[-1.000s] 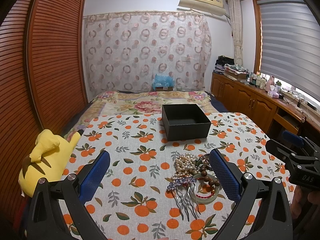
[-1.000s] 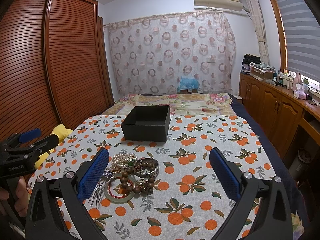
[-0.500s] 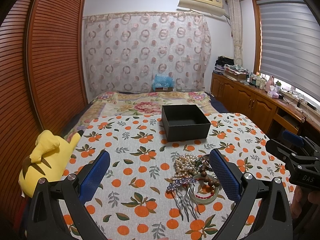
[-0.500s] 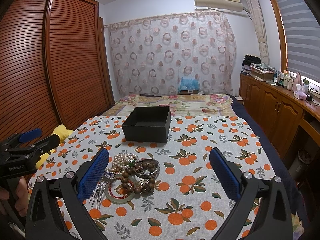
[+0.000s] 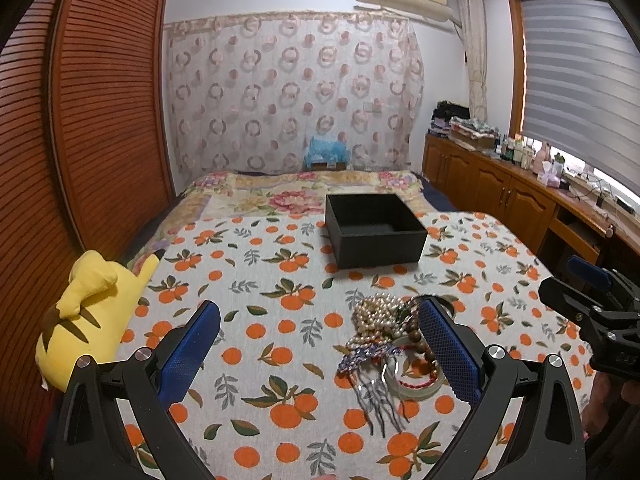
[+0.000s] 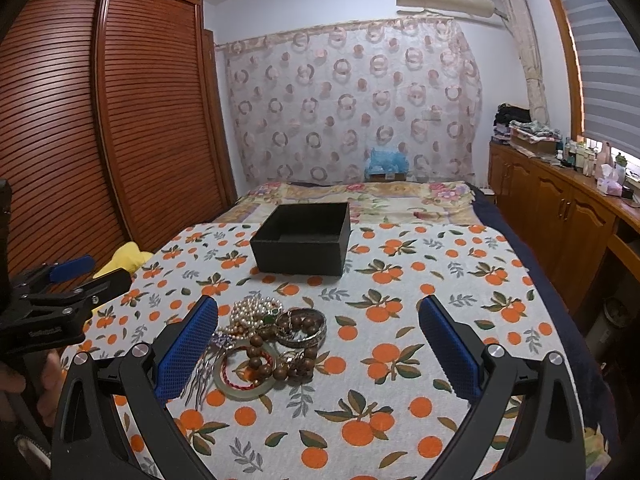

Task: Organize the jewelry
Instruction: 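Grasp the silver bangle with the right tool while the left tool reaches for the purple-flower hair combs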

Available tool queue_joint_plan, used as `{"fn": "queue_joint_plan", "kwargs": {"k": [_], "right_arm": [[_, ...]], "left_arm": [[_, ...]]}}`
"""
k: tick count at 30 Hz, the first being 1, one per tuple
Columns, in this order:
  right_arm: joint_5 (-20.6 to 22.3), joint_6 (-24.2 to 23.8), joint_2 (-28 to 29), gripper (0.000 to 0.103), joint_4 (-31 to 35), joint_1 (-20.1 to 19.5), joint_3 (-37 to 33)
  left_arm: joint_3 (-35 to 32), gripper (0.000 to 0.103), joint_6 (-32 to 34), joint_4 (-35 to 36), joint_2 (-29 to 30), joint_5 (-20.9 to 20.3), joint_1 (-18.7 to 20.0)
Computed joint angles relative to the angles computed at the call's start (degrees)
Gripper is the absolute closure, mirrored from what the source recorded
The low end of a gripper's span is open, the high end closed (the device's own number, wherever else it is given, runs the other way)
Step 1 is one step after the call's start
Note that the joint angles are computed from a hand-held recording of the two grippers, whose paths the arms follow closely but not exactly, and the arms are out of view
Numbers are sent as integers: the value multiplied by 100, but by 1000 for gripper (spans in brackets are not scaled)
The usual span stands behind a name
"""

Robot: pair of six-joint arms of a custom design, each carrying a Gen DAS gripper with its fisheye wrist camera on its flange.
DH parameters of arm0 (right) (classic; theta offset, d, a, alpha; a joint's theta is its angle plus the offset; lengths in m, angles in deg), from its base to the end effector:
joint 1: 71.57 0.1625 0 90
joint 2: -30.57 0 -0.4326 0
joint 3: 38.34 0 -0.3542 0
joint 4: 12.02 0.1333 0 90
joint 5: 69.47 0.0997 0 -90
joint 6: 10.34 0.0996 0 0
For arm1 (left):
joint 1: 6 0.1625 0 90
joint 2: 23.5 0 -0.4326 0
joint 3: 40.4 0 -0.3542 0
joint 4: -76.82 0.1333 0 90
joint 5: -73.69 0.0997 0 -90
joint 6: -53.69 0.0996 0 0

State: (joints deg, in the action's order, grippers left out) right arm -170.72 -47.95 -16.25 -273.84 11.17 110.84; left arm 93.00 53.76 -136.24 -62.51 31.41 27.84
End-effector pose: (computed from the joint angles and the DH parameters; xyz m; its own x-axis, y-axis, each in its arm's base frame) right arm 0.0691 -0.3583 0.1911 -0.7795 0.0293 0.6257 -0.5445 0.4620 -0.7000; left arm -0.2408 -0.4106 0.0707 -0.6686 0.3617 -0.6497 0.7296 0.4882 -0.4790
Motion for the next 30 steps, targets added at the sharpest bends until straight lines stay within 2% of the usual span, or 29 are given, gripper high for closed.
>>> {"fn": "queue_joint_plan", "kwargs": {"k": [4, 8, 13, 20, 30], "right_arm": [[214, -112, -104, 6, 233, -124, 99], [214, -210, -179, 17, 732, -227, 7], [189, -508, -296, 21, 1474, -307, -233], [3, -859, -575, 29, 2904, -374, -778], [-248, -1130, -795, 31, 4959, -330, -1622]], "left_arm": [[-72, 7, -28, 296, 10, -139, 161], [-166, 7, -52, 619, 30, -321, 335], [-268, 7, -65, 950, 80, -477, 493], [-400, 7, -80, 1296, 127, -637, 662], [-568, 7, -127, 1770, 167, -858, 836]]}}
